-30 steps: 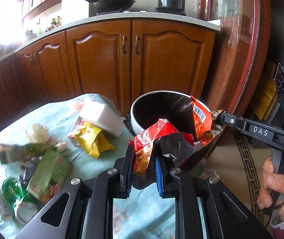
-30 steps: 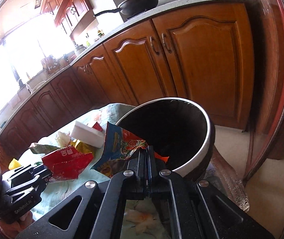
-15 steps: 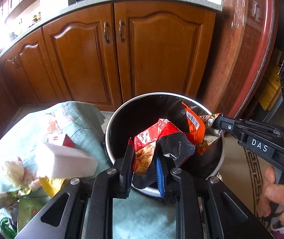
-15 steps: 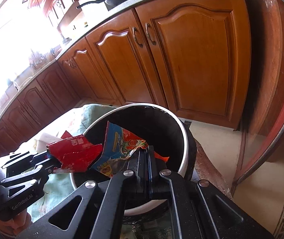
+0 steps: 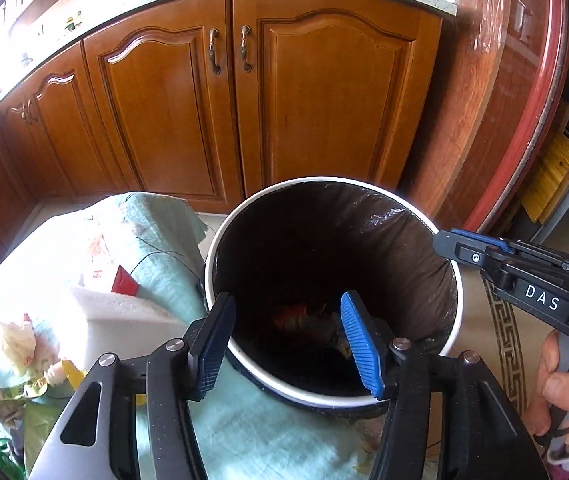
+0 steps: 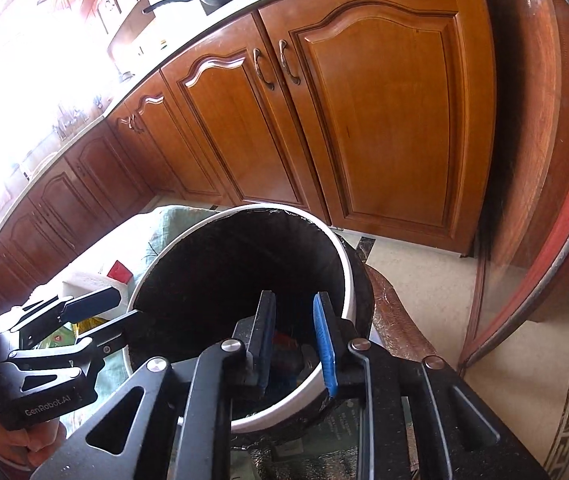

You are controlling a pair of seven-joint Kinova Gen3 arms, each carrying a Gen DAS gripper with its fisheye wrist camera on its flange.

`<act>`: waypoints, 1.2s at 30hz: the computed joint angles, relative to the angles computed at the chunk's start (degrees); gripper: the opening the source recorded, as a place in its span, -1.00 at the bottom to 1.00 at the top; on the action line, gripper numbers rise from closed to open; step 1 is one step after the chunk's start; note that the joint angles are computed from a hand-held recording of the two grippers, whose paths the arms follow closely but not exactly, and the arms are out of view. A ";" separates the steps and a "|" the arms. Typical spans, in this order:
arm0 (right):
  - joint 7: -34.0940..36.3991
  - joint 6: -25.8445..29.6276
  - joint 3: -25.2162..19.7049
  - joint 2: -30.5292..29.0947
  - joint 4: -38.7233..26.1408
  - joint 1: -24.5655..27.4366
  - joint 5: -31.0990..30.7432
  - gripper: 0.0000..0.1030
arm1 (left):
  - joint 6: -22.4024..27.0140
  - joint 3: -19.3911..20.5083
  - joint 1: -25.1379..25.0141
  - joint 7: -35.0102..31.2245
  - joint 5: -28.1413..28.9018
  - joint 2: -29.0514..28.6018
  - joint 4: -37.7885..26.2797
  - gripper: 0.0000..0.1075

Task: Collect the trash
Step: 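Move both open tools back over the trash on the table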

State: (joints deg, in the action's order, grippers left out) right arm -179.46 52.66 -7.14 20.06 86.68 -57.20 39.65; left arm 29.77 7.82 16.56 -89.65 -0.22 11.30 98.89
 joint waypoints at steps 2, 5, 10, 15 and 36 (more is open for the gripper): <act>-1.42 0.05 0.14 -0.26 0.32 -0.74 0.78 -0.44 | -1.17 0.17 -0.62 -0.54 1.05 -1.33 1.90 0.08; -4.76 -0.59 0.11 -0.86 1.33 -1.96 2.58 -0.14 | -2.78 0.81 -2.69 -3.02 4.99 -3.78 5.19 0.12; -11.42 -1.42 -0.33 -0.94 2.36 -4.57 6.59 0.53 | -7.12 0.02 -4.57 -4.37 9.64 -9.17 12.53 0.22; -15.66 -1.18 -1.00 0.27 1.52 -6.97 9.03 0.54 | -10.31 -1.04 -5.42 -2.40 9.76 -15.15 19.60 0.25; -6.63 -3.85 1.57 9.54 -11.86 -14.31 3.92 0.54 | -5.37 -8.11 -10.89 3.83 6.55 -36.47 32.80 0.28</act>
State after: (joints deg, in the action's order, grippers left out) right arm -186.09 48.81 -5.57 29.60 74.82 -71.51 43.57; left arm 24.40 -0.29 5.67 -85.82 6.32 -25.18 131.69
